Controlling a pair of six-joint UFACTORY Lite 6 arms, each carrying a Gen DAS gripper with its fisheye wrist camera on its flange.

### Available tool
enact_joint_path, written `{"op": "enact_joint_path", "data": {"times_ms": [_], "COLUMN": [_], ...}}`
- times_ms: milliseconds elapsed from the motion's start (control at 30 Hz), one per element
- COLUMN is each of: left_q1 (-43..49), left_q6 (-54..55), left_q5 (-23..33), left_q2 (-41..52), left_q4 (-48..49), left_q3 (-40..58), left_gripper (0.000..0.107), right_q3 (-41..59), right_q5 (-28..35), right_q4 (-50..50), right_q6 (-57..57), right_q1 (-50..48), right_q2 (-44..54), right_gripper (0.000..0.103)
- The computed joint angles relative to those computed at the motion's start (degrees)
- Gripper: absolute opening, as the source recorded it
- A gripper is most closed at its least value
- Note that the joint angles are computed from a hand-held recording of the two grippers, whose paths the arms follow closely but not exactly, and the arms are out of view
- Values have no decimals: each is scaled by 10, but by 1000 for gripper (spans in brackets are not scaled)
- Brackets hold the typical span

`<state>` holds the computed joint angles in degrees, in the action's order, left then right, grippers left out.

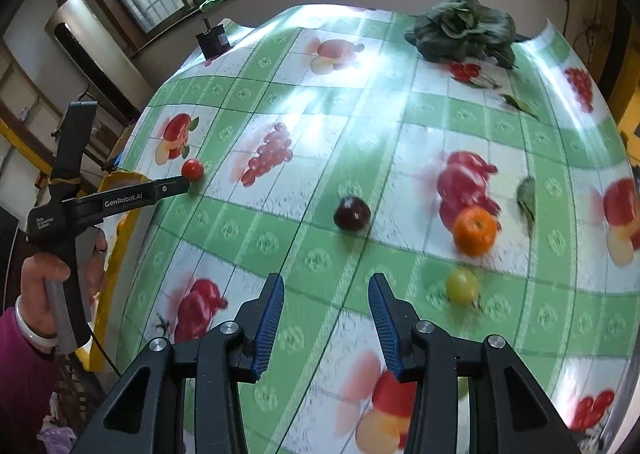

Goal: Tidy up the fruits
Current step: 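Move both open tools back over the table toward the remaining fruits, then grasp a red tomato with the left tool while the right tool grasps a dark plum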

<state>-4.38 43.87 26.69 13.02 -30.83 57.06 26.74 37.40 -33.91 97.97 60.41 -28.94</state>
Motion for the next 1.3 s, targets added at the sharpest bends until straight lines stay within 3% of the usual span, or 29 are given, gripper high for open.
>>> {"op": "enact_joint_path", "data": {"times_ms": [367, 1100, 1167, 1200, 1233, 1300], "left_q1": [-13, -33, -36, -36, -39, -38], "left_q6": [-32, -22, -14, -2, -13, 7], "left_q5": [-14, -51, -59, -57, -62, -67], "left_q2": [70, 84, 84, 86, 90, 86], "left_q4": [35, 32, 28, 19, 33, 14], "left_q3": [58, 56, 51, 51, 50, 44], "left_gripper": [56, 56, 52, 36, 30, 30], "right_q3": [19, 24, 21, 17, 6, 1], "right_q5": [-136, -205, -210, -209, -228, -232], "right_q4": [8, 7, 11, -19, -25, -30], "right_q6": [-114, -167, -171, -140, -127, -119], "right_q1": [-148, -218, -223, -222, -230, -231], "right_q2": [120, 189, 198, 193, 186, 180], "right_gripper": [43, 43, 31, 28, 29, 28]}}
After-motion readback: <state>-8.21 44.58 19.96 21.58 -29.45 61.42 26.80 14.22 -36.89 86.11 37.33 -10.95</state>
